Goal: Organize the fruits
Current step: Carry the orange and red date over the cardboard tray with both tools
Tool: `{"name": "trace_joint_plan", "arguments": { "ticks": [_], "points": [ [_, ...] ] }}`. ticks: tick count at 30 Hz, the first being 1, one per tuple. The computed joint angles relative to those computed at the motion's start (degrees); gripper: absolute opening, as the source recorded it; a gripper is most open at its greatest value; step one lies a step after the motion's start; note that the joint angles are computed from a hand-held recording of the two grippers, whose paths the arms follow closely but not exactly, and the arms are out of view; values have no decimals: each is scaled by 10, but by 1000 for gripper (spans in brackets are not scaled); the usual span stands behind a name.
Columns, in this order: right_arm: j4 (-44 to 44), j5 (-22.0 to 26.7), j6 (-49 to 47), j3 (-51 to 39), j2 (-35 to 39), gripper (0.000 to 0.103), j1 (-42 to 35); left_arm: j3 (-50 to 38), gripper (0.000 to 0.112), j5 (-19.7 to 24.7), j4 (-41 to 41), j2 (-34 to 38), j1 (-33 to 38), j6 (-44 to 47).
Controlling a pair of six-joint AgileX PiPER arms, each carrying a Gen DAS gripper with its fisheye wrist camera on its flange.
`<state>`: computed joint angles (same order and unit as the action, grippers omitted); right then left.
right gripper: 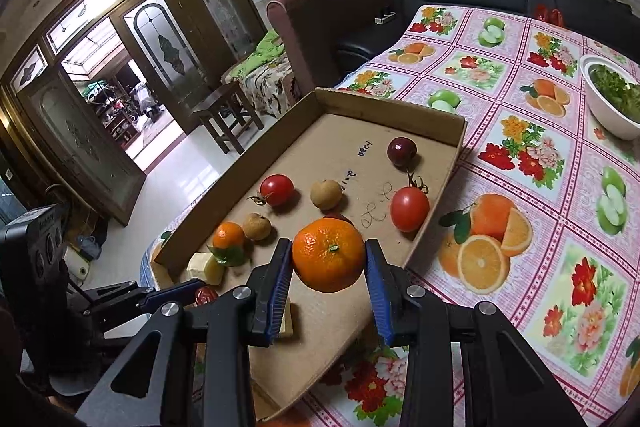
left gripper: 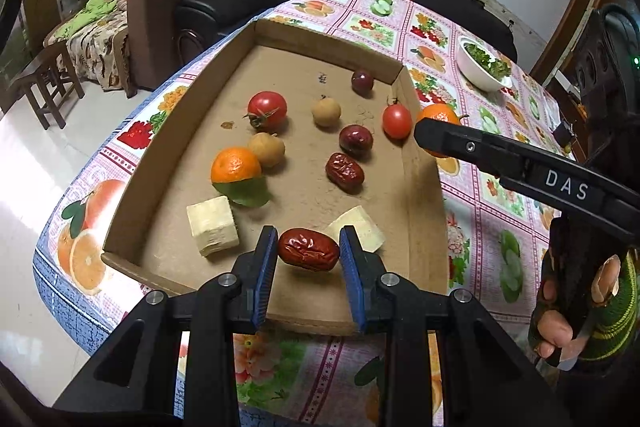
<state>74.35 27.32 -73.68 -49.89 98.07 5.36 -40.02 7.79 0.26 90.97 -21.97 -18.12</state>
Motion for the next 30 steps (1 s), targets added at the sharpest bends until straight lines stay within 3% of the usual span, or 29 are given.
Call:
{"name": "trace_joint_plan", "arguments": {
  "ticks": [14,26,30],
  "points": [
    [-14,-9,14,-16,23,36,17,-8,29,-1,24,12,3,-21],
    [-27,-24,25,-24,39,36,29,-11,29,12,262,20,-5,-257],
    [-33,-32,29,-28,46,36,37,-13,29,11,249,28,1,-242]
  ]
}}
